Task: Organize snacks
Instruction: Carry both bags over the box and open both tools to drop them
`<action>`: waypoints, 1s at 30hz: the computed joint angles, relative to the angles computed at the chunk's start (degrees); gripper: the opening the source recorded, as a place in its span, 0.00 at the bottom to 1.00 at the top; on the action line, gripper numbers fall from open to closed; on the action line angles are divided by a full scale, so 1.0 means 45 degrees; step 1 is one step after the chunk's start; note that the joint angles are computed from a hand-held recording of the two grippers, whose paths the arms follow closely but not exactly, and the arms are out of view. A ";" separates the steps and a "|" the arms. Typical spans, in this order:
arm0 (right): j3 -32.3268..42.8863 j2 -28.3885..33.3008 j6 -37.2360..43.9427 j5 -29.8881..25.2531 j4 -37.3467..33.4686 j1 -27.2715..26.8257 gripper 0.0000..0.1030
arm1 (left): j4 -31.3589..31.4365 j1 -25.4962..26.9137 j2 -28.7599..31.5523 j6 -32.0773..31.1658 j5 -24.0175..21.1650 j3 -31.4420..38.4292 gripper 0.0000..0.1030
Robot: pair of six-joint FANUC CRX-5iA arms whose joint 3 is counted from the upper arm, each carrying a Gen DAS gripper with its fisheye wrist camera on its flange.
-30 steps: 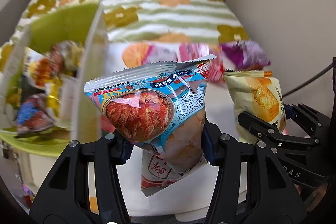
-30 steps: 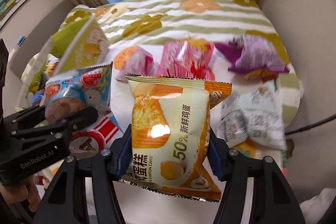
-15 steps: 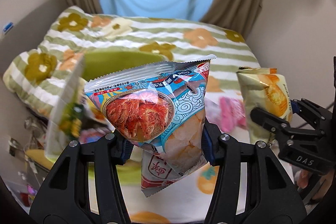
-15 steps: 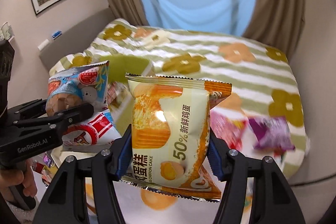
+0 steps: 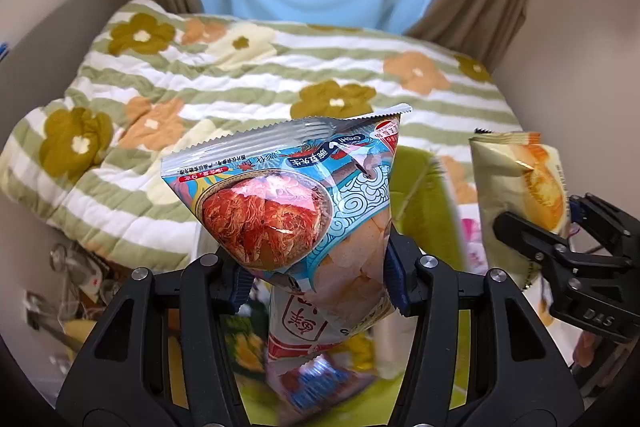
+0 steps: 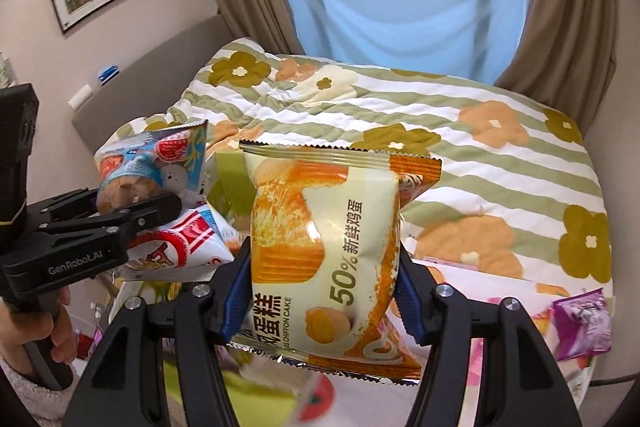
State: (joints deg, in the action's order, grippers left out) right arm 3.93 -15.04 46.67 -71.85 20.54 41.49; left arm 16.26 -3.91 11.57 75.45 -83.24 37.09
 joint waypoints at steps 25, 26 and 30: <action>0.2124 0.2750 -0.0105 -0.0433 -0.1667 -0.1339 0.59 | 0.0191 0.0945 -0.0307 -0.1070 0.0190 -0.1450 1.00; 0.2154 0.2811 -0.0033 -0.0361 -0.1689 -0.1358 0.63 | 0.0148 0.0983 -0.0362 -0.1036 0.0161 -0.1507 1.00; 0.1565 0.2476 -0.0569 0.0420 -0.0946 -0.1035 0.99 | -0.0045 0.1120 -0.0699 -0.1045 0.0184 -0.1882 1.00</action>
State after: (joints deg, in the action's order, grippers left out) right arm 10.97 -3.89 44.11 -69.96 16.28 36.83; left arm 16.06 1.12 8.43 70.75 -82.41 28.62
